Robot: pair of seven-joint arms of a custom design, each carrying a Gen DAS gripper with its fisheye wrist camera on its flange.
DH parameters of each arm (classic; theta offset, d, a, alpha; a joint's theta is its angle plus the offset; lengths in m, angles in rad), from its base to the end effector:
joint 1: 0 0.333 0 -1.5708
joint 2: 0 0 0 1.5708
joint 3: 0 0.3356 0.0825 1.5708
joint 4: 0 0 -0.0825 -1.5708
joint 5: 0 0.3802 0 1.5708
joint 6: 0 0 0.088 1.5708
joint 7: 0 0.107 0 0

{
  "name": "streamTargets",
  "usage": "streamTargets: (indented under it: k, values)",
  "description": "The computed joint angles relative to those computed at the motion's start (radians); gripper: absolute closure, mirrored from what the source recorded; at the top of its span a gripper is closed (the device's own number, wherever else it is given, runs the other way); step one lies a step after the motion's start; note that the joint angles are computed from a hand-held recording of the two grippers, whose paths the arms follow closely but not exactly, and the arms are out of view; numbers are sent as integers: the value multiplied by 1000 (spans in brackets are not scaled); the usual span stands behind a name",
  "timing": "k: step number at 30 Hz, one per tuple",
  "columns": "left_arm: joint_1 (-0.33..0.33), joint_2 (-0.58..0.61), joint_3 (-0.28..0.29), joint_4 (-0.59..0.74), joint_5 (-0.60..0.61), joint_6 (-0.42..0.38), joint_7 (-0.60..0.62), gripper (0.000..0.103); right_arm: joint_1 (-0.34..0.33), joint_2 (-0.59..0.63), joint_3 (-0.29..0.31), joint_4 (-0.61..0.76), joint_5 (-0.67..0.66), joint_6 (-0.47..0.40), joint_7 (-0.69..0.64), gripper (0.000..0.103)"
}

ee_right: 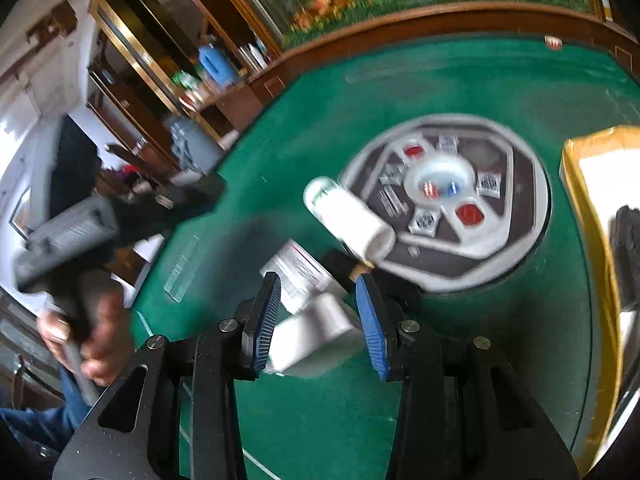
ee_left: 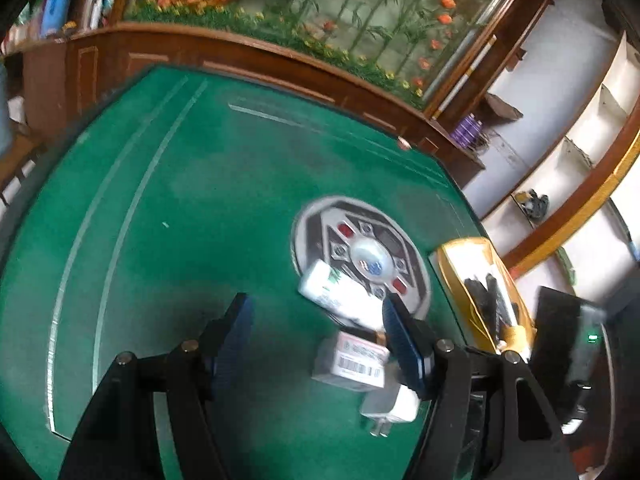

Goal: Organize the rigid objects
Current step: 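Move both tools back to the heap toward the ointment box and plug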

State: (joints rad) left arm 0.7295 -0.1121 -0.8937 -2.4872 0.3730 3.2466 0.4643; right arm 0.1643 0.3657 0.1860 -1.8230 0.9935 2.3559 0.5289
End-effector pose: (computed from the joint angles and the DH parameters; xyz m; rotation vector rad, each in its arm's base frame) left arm 0.4921 -0.1250 0.4283 -2.2739 1.3190 -1.0586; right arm 0.6224 0.2275 0.3825 -2.1145 0.9926 0.2694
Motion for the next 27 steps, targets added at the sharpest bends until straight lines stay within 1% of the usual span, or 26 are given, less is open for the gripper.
streamTargets:
  k: [1, 2, 3, 4, 5, 6, 7, 8, 9, 10, 11, 12, 13, 14, 16, 18, 19, 21, 22, 25, 27]
  values:
    - [-43, 7, 40, 0, -1, -6, 4, 36, -6, 12, 3, 6, 11, -12, -9, 63]
    - [-51, 14, 45, 8, 14, -24, -3, 36, -10, 21, 5, 12, 12, -27, -14, 63]
    - [-24, 15, 14, 15, 28, -35, -10, 36, -13, 20, 9, 7, 16, -46, -22, 63]
    - [-30, 18, 18, 19, 34, -45, -6, 36, -8, 8, 9, -5, 3, -47, -37, 61]
    - [-60, 19, 45, 19, 34, -52, 0, 36, -4, -5, 10, -18, -5, -45, -62, 61]
    - [-66, 20, 52, 21, 49, -57, -7, 36, 0, -18, 12, -33, -9, -41, -94, 61]
    - [-58, 20, 47, 22, 69, -61, -29, 36, 7, -41, 14, -59, -14, -31, -141, 61]
    - [-65, 24, 56, 24, 81, -63, -39, 36, 19, -65, 15, -91, -18, 0, -181, 60]
    - [-90, 34, 80, 26, 77, -66, -34, 36, 32, -77, 14, -111, -17, 29, -214, 58]
    - [-122, 43, 110, 29, 64, -70, -22, 36, 47, -97, 17, -140, -17, 75, -261, 54]
    - [-159, 48, 145, 27, 41, -72, -1, 36, 61, -109, 18, -159, -11, 119, -295, 52]
    - [-184, 53, 169, 27, 29, -75, 8, 36, 71, -123, 22, -182, 1, 158, -336, 52]
    - [-222, 56, 202, 25, -3, -72, 37, 36, 78, -130, 20, -192, 3, 173, -362, 52]
    - [-255, 57, 231, 21, -26, -68, 59, 36, 82, -135, 18, -197, 5, 179, -375, 52]
    - [-269, 56, 249, 23, 3, -70, 38, 36, 87, -142, 12, -205, 9, 182, -400, 51]
    - [-290, 54, 272, 24, 23, -75, 26, 36, 91, -147, 5, -214, 5, 185, -409, 48]
    - [-316, 55, 296, 23, 7, -74, 42, 36, 92, -152, 3, -220, 5, 190, -417, 45]
    - [-369, 59, 343, 24, -28, -75, 77, 36, 95, -163, 4, -235, 35, 224, -447, 45]
    - [-393, 61, 363, 24, -43, -76, 93, 36, 93, -167, 3, -234, 50, 221, -455, 45]
    - [-443, 64, 410, 26, -55, -80, 108, 36, 87, -161, -10, -219, 54, 175, -426, 45]
    - [-486, 67, 447, 26, -86, -79, 137, 36, 90, -162, -17, -221, 49, 173, -390, 45]
